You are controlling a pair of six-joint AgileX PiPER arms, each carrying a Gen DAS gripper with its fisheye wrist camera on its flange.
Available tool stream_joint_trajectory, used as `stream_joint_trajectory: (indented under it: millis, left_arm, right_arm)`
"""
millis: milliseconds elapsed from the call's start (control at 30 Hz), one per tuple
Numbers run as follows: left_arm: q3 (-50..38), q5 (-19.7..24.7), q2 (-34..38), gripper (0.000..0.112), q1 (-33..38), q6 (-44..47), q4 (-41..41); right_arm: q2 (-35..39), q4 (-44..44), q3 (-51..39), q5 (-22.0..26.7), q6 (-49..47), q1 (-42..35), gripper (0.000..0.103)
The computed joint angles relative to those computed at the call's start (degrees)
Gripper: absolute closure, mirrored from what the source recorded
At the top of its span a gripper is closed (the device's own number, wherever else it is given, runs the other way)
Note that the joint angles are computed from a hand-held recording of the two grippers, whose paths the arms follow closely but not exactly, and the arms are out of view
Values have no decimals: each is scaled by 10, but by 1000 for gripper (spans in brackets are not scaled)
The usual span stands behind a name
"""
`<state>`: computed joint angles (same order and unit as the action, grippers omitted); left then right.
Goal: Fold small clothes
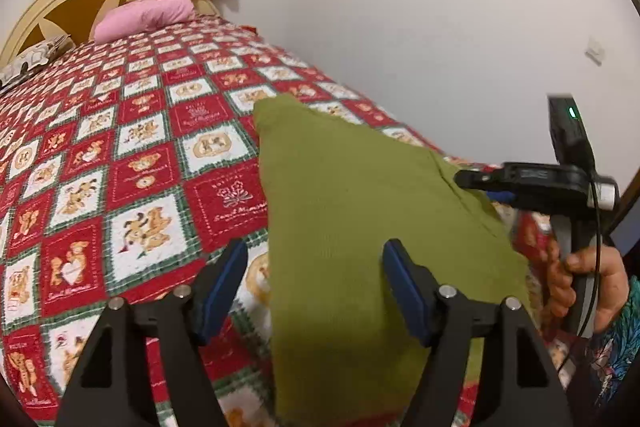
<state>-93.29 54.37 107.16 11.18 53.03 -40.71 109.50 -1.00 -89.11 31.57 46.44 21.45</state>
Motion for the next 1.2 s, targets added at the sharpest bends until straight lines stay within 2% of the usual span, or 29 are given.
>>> stream_joint_trajectory:
  millis: [33, 100, 133, 167, 200, 233, 267, 300, 367, 467, 533, 600, 633, 667, 733, 800, 833, 867, 1033, 1133, 1200]
  left_arm:
    - [2, -9, 2, 39, -7, -11, 9]
    - [18, -32, 0, 31, -15, -21, 9]
    - [33, -53, -2, 23, -17, -26, 7]
    - [49, -73, -6, 14, -18, -28, 1]
    - [64, -98, -8, 9, -21, -35, -3]
    - [76, -114, -6, 9, -20, -42, -11]
    - [78, -109, -3, 9, -20, -49, -17]
    - [59, -86, 10, 9, -20, -73, -10]
    - [53, -79, 14, 9, -20, -79, -9]
    - [74, -108, 2, 9, -29, -70, -4]
    - [81, -117, -4, 9, -31, -64, -1]
    - [80, -102, -8, 9, -24, -52, 3]
    - [81, -99, -12, 9, -20, -46, 6]
    - [88, -105, -19, 9, -18, -41, 10]
    - [112, -141, -39, 9, -22, -28, 22]
    - [136, -176, -60, 9, -33, -30, 47]
    - [145, -188, -68, 9, -38, -34, 59]
    - [153, -198, -76, 9, -43, -40, 71]
    - [176, -194, -103, 9, -33, -37, 92]
    - [194, -195, -118, 9, -23, -27, 93]
    - [199, -188, -121, 9, -22, -37, 106]
  right_arm:
    - [30, 5, -45, 24, -25, -1, 95]
    - [71, -30, -123, 70, -33, 13, 96]
    - [81, -52, -147, 83, -29, 22, 97]
    - [83, -82, -161, 82, -26, 29, 97]
    - [74, -119, -154, 67, -11, 37, 97]
    - [69, -158, -150, 62, 10, 41, 97]
    - [76, -175, -161, 74, 18, 40, 97]
    - [94, -170, -180, 95, 6, 32, 97]
    - [132, -109, -207, 108, -49, 3, 97]
    - [138, -67, -183, 67, -70, -16, 97]
    - [161, -111, -232, 118, -42, -4, 97]
    - [166, -147, -255, 156, -18, 12, 93]
    - [149, -182, -243, 170, 19, 24, 88]
    - [124, -237, -213, 170, 74, 40, 86]
    - [63, -352, -159, 206, 189, 86, 81]
    - [15, -432, -101, 214, 270, 133, 62]
    - [-9, -458, -69, 208, 303, 163, 47]
    - [-16, -465, -57, 205, 313, 181, 40]
    - [21, -471, -56, 226, 319, 260, 40]
    - [59, -417, -86, 264, 287, 266, 40]
    - [64, -412, -78, 274, 288, 273, 39]
